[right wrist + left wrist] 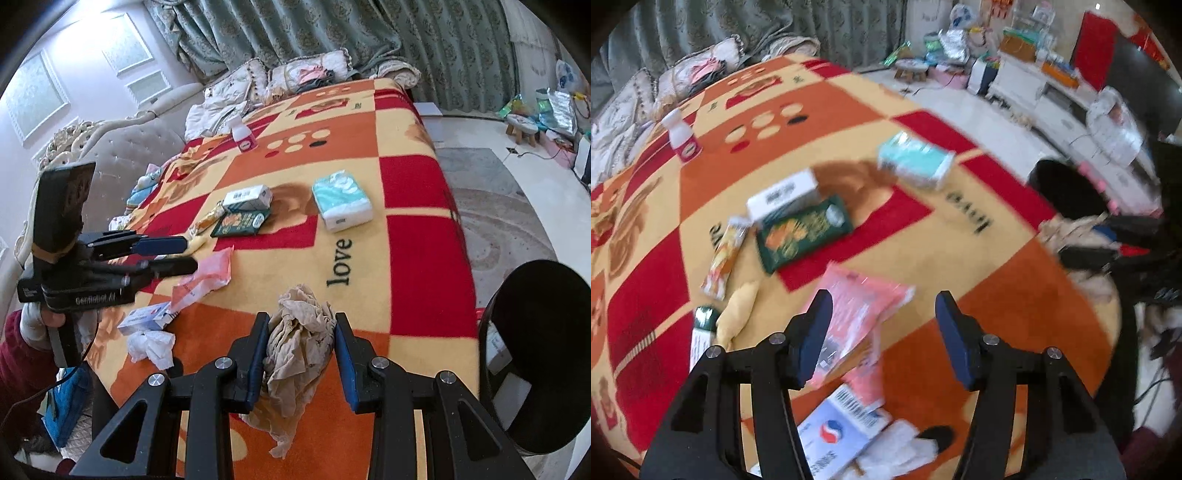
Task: Collect trash
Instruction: 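Grasp the pink plastic packet with the left tool and lift it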
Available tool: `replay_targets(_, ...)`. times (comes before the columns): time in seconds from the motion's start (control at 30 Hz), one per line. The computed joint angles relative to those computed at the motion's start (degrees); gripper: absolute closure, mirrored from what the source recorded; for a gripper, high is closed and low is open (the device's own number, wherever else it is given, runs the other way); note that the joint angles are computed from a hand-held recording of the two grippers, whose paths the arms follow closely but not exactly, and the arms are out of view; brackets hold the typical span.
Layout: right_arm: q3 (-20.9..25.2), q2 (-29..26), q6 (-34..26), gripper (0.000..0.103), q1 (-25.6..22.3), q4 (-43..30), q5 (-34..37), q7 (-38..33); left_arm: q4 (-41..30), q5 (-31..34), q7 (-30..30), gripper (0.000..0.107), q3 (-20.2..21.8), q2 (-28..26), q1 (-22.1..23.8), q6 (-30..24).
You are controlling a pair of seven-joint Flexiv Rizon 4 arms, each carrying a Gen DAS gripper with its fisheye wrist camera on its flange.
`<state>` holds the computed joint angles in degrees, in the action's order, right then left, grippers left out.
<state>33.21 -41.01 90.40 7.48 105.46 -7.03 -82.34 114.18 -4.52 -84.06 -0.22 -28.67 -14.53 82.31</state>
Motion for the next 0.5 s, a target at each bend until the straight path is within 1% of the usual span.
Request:
replay_targets(0.07, 0.51, -0.71, -0.62, 0.071, -0.06, -0.54, -0.02, -0.2, -0.92, 1.23, -1.64, 0.05, 2.72, -1.16, -1.81, -1.86)
replay_targets(0.13, 0.9, -1.12, -1.2, 0.071, 0.11, -0.93, -0.07, -0.62, -1.95, 2.63, -2.69, 0.05, 4.31, -2.31, -2.67, -3.23)
replay_targets(0.23, 1.03, -1.4, -1.86, 0.071, 0.5, -1.39, 0.04, -1.36, -5.83, 8.6, -7.35, 0.05, 11.35, -4.72, -8.01, -7.58)
replay_targets(0.27, 0.94, -1.45, -2.16, 0.071, 0.72, -1.62, 0.14, -1.51, -6.89, 11.18, -8.99, 0.049, 12.47, -5.27, -8.74, -8.92)
replay_targets(0.3, 0.9, -1.45, -2.33, 0.071, 0.81, -1.73, 0.33, -1.71, -6.25, 11.32, -8.46, 0.049, 11.72, -5.25, -7.87, -7.29)
replay_targets(0.37, 0.78, -1.59, -2.83, 0.071, 1.07, -2.15, 0.71, -2.06, -5.45, 10.43, -7.74, 0.049, 8.84, -4.96, -4.8, -6.45)
replay_targets(0.4, 0.76, -1.7, -2.99, 0.071, 1.14, -2.35, 0.94, -2.29, -4.35, 8.34, -6.27, 0.05, 5.6, -4.69, -1.67, -5.44)
replay_targets(0.43, 0.63, -1.89, -3.2, 0.071, 1.34, -2.66, 1.15, -2.43, -3.75, 6.72, -5.15, 0.056, 3.45, -4.61, 0.33, -4.88)
replay_targets(0.47, 0.6, -1.98, -3.31, 0.071, 1.39, -2.8, 1.39, -2.65, -2.47, 3.65, -3.15, 0.081, 0.05, -4.36, 3.41, -3.79)
replay_targets(0.5, 0.44, -2.13, -3.47, 0.071, 1.58, -3.07, 1.59, -2.79, -2.0, 2.23, -2.35, 0.094, -1.6, -4.19, 4.9, -3.53)
